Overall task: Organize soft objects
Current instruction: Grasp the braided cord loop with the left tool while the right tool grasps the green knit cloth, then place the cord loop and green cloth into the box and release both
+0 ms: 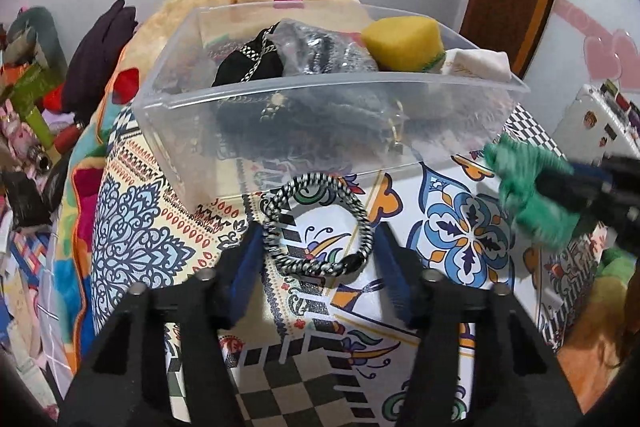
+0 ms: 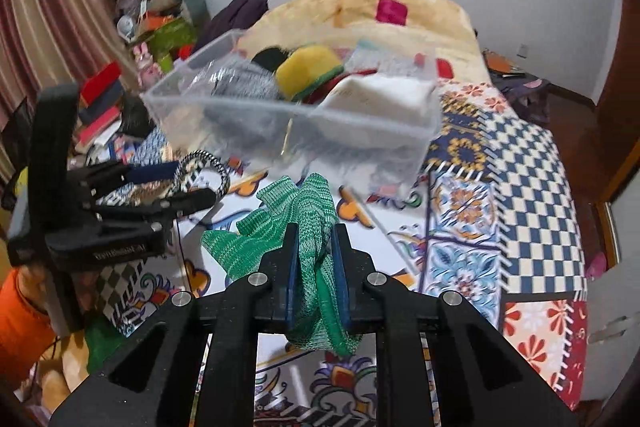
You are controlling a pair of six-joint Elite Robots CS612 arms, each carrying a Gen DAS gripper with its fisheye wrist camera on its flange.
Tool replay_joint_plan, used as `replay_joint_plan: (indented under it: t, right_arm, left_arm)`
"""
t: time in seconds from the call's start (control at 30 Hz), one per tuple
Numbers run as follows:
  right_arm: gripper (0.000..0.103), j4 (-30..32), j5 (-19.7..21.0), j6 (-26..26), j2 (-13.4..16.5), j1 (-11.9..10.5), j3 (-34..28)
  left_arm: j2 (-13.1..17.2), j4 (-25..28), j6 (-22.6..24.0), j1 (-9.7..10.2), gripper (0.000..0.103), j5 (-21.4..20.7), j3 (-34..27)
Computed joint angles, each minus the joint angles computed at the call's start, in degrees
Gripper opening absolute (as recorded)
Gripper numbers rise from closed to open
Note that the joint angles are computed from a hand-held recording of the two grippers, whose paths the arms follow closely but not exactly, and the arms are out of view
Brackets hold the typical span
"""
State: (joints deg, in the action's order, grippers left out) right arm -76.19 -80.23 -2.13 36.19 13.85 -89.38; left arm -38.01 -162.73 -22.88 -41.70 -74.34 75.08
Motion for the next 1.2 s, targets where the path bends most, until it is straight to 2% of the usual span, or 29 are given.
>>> replay_joint_plan:
  t: [0.17,0.23,0.57,0.7,0.93,1.2]
  right_arm:
    - [0.014,-1.7,-0.2,0.8,0.0,-0.2,-0.6]
    - [0.014,-2.6,-0.5,1.0,-0.2,-0.2,-0.3]
    - [0.014,-9.7,-1.2,1.9,-2.0,-0.2,1.9]
    - [0.014,-13.6,-2.0,2.1,-3.0,0.1,3.7]
    - [0.014,-18.1,-3.9,1.7,-4.5,0.8,6.8]
    - [0.014,-19.8,-6.4,2.0,-5.5,1.2,9.7]
  left_arm:
    - [-0.4,-0.8,1.7,-0.05,0.014,-0.9,0.9]
    - [-0.8,-1.6,1.5,0.08,0.014,-2.0,1.6]
    - [-4.0,-10.9,2.6,-0.45,0.014,1.2,5.3]
    - [-4.6,-14.1,3.3,-0.20,0.014,1.0,4.8]
    - [-3.5,-15.9,3.8,0.07,0.014,2.2,1.8]
    - [-0.5,-12.9,2.8,1.24,0.014,0.9,-3.8]
